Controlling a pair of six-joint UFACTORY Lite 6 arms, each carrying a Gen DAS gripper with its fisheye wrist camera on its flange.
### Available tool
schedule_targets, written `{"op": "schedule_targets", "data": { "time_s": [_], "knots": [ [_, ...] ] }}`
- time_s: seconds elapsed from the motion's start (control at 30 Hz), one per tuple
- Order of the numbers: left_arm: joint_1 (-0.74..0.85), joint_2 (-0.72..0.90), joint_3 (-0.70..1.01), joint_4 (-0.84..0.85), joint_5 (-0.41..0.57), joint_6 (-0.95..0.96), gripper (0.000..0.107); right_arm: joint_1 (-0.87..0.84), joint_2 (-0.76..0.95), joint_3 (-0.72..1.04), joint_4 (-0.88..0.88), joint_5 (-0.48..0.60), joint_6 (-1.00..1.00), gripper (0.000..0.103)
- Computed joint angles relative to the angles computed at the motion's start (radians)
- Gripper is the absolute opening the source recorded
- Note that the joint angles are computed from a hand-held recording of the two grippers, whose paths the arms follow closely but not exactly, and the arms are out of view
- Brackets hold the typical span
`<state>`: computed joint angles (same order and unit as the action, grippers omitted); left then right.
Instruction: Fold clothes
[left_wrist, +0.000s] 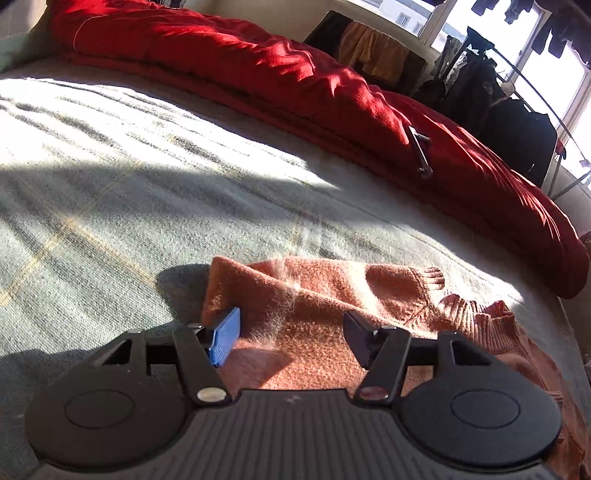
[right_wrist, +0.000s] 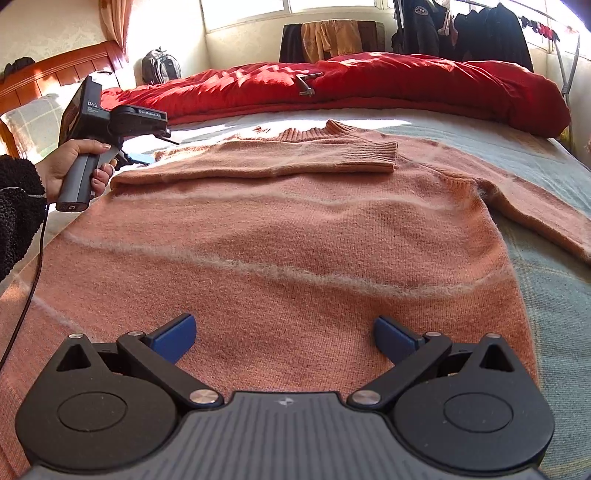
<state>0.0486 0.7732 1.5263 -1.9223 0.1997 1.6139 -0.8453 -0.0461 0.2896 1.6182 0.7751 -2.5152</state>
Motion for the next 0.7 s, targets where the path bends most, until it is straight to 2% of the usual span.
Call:
{"op": "schedule_targets", "data": {
  "time_s": [0.03,0.1,0.2,0.27,0.33,0.4,0.47,0.53,0.7],
  "knots": [
    [-0.011,-0.036,-0.036,-0.034,-0.014,0.049,0.062,0.003,0.000,-0.004,0.009,-0.004,-0.011,0.103],
    [-0.025,-0.122,-0.114,0.025,-0.017,0.038,0.062,0.011,-0.009,-0.016,0.028,-0.015,-0.040,0.103],
    [-0.036,-0.294,-0.251,0.295,0.003,-0.173,0.064,0.020,-0.029,-0.039,0.059,-0.025,-0.085,0.103],
    [-0.031,-0.412,-0.348,0.456,0.061,-0.311,0.068,0.014,-0.028,-0.041,0.060,-0.019,-0.093,0.103],
    [-0.039,-0.546,-0.463,0.584,0.110,-0.432,0.069,0.007,-0.023,-0.037,0.052,-0.012,-0.093,0.103],
    [-0.058,-0.675,-0.587,0.634,0.131,-0.461,0.069,0.007,-0.025,-0.040,0.058,-0.012,-0.100,0.103],
    [-0.072,-0.808,-0.730,0.568,0.143,-0.348,0.073,0.006,-0.027,-0.047,0.071,-0.009,-0.117,0.103],
    [-0.071,-0.900,-0.860,0.433,0.144,-0.198,0.079,0.005,-0.029,-0.055,0.084,-0.007,-0.136,0.103],
    [-0.013,-0.929,-1.098,0.028,0.175,0.281,0.079,0.018,-0.040,-0.078,0.139,-0.010,-0.193,0.103]
  ]
}}
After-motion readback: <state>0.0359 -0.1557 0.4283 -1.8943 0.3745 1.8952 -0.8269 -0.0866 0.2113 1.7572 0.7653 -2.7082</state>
